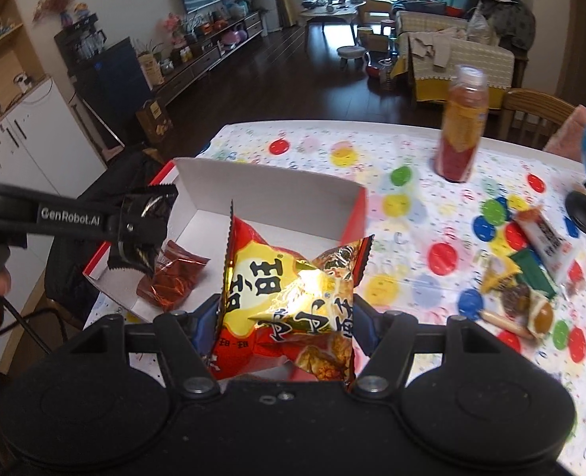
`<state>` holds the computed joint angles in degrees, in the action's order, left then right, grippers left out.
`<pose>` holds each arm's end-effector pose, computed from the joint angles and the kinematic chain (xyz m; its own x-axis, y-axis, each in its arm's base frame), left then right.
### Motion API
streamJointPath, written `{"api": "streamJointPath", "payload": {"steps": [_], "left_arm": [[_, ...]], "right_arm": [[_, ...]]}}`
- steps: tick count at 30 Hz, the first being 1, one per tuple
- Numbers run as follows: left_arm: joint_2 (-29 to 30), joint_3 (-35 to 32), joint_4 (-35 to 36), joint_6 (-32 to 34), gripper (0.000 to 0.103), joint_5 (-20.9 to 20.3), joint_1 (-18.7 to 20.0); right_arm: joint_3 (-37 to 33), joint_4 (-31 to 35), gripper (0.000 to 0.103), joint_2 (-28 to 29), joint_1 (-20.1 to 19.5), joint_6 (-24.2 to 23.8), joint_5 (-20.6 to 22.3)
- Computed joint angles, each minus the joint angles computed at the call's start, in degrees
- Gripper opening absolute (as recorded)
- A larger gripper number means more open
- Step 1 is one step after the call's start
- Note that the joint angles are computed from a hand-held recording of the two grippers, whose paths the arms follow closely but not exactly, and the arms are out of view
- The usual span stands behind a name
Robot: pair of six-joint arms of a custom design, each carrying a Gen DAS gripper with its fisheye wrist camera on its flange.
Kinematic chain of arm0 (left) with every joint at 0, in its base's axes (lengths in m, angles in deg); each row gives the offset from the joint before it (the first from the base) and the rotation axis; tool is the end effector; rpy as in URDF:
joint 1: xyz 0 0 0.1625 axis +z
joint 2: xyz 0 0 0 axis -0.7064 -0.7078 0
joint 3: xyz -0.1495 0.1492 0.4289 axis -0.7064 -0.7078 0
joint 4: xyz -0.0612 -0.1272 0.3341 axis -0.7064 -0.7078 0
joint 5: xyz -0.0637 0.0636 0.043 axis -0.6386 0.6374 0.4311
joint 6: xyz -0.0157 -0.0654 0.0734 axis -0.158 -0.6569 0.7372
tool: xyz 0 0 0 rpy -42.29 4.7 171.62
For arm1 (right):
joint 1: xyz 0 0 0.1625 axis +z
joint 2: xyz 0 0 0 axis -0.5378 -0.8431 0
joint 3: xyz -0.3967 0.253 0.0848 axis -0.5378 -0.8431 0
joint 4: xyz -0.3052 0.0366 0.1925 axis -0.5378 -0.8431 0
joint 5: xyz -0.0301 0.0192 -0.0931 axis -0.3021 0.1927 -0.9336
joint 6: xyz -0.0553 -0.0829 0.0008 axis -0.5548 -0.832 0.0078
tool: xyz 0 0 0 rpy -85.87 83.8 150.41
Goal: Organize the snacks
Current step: 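Carry both snacks into the red box and open both tools to release them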
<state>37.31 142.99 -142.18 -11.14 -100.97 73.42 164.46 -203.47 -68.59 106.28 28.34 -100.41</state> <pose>-0.3910 -0.4421 -0.0506 -0.8214 0.0309 -0.5695 0.3257 0.8451 -0.4240 0.0021 -0.4124 0.3215 -0.7887 -0.2932 0.5403 -0.5216 0.7843 -0.3358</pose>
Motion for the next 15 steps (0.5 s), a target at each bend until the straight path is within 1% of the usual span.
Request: {"api": "streamJointPath", "payload": {"steps": [8, 12, 15], "left_arm": [[-0.5, -0.9, 0.6, 4.8, 0.032, 1.7, 4.9], [0.7, -2.8, 0.8, 7.7, 0.032, 2.0, 7.5], [1.7, -4.4, 1.4, 9.1, 0.032, 2.1, 8.9]], "right_arm": [[-1.5, -6.5, 0.065, 9.9, 4.8, -0.4, -5.3], [-3.3, -8.9, 0.065, 14.7, 5.9, -0.5, -8.1], [-4.7, -9.1, 0.065, 17.3, 6.2, -0.3, -9.3]]}}
